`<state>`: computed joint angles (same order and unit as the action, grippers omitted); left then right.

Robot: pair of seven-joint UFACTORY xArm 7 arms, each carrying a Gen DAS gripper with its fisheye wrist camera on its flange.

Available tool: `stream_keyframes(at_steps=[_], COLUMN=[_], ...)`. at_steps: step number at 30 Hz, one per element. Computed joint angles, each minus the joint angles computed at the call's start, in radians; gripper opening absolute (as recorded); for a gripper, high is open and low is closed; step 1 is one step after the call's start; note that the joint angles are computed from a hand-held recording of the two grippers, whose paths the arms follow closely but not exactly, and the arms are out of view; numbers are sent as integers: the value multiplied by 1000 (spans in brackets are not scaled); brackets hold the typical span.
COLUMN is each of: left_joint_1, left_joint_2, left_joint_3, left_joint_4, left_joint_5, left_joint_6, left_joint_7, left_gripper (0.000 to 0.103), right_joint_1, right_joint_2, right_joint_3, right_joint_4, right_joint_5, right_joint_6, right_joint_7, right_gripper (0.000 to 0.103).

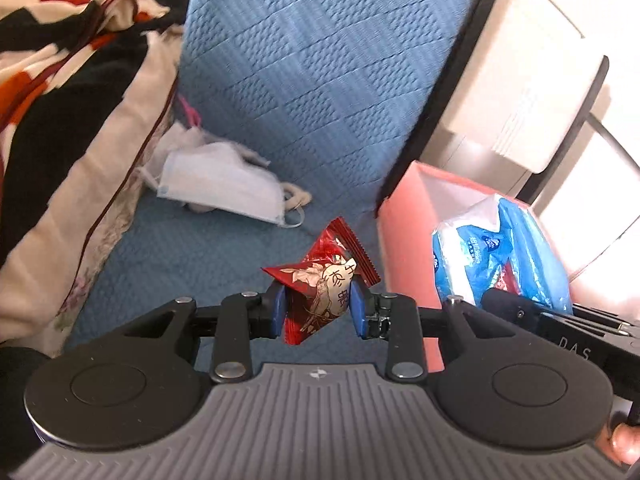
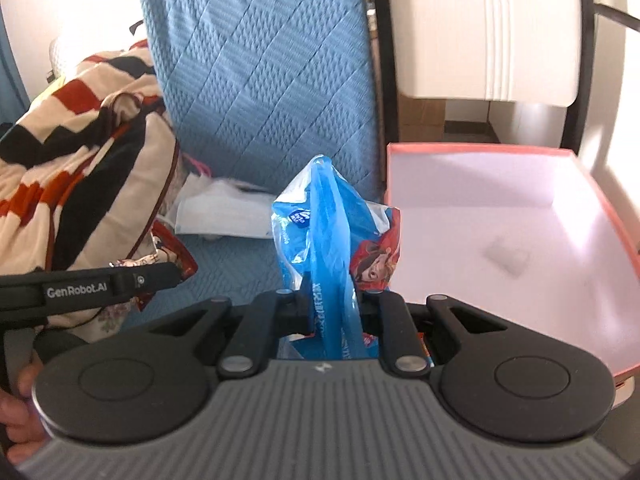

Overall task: Organize soft objects
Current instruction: 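Carry the candy packet and tissue packet over the pink box with both tools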

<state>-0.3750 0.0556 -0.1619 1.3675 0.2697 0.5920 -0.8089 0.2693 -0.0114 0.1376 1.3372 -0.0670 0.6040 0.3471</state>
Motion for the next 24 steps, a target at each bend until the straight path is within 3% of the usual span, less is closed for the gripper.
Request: stream_keyframes(at_steps=[10, 17, 24], left_joint_1=[-90, -189, -263], left_joint_2=[126, 247, 365], left_joint_3=[2, 29, 66], left_joint_4=[283, 521, 687], left_joint_5=[85, 140, 129], left_joint_6=[139, 261, 302], left_joint_7=[-92, -77, -83], left_gripper=[37, 37, 37], right_joint_1=[-41, -81, -121], right_joint_2=[-27, -26, -30], right_joint_3=[-33, -57, -79], right_joint_4=[80, 116, 117], right_joint_5=[104, 192, 242], right_joint_6=[67, 81, 98], right_joint_7=[-138, -239, -323], right_gripper=[16, 17, 17])
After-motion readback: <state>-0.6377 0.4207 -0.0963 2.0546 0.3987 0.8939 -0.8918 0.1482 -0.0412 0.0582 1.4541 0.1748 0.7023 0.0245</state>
